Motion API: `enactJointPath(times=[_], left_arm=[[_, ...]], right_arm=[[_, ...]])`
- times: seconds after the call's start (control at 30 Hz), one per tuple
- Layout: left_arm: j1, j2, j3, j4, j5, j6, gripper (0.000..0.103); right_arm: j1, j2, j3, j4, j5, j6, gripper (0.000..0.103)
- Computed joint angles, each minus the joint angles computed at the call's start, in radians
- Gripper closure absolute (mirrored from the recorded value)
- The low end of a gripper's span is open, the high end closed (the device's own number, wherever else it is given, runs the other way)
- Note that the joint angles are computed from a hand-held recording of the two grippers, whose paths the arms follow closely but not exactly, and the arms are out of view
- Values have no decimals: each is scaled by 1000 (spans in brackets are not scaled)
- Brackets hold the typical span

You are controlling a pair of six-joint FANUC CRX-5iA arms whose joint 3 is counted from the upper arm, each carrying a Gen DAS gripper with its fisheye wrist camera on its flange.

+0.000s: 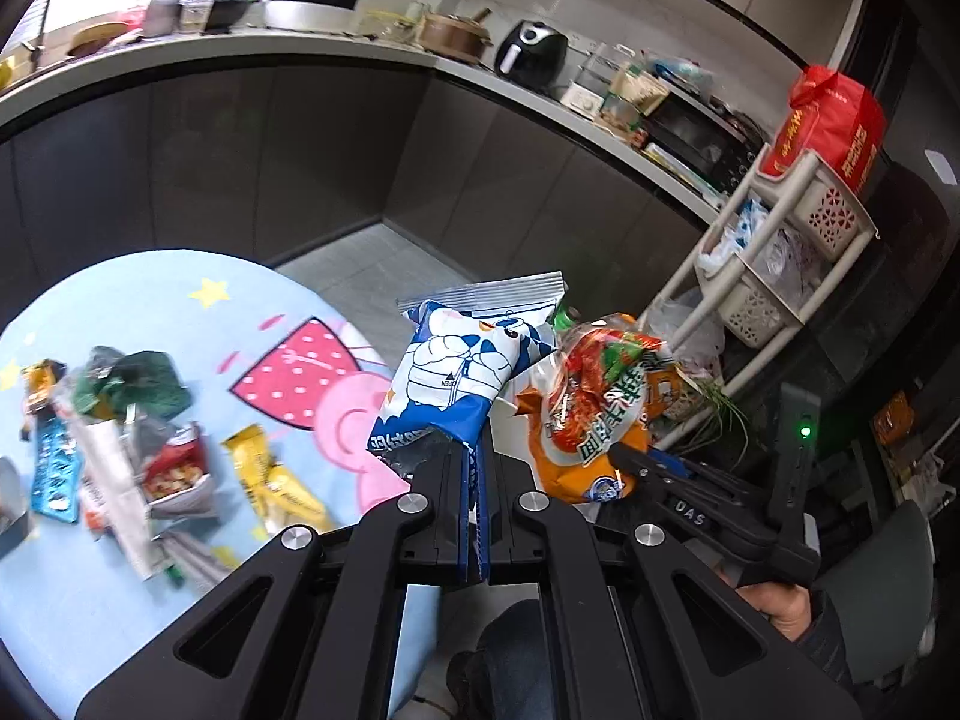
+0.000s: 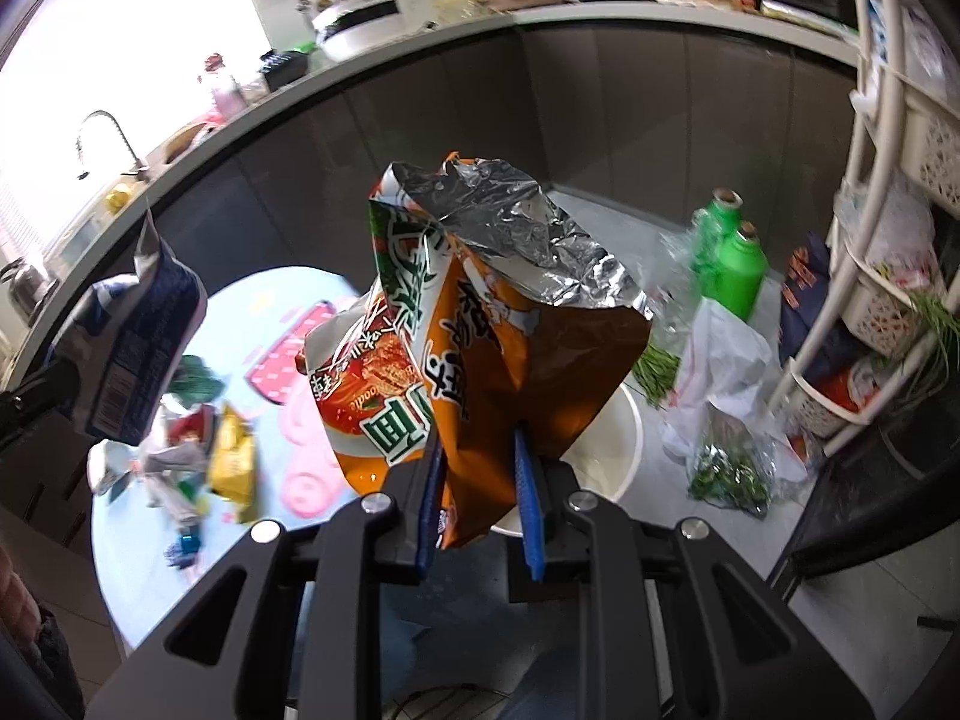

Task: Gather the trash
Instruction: 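Lift the chip bag and carton and carry both toward the white bin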

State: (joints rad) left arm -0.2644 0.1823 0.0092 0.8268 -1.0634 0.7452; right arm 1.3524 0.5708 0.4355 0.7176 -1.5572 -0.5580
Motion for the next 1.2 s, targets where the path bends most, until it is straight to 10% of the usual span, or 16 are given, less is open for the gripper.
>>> enactJointPath(times=[1.0, 1.2], left_arm=[[-162, 242, 217, -133, -18, 142, 101], [-161, 246, 224, -150, -22, 147, 101]], right_arm=[[-111, -129, -396, -90, 402, -158, 79], [-117, -109, -385, -88, 430, -141, 49]])
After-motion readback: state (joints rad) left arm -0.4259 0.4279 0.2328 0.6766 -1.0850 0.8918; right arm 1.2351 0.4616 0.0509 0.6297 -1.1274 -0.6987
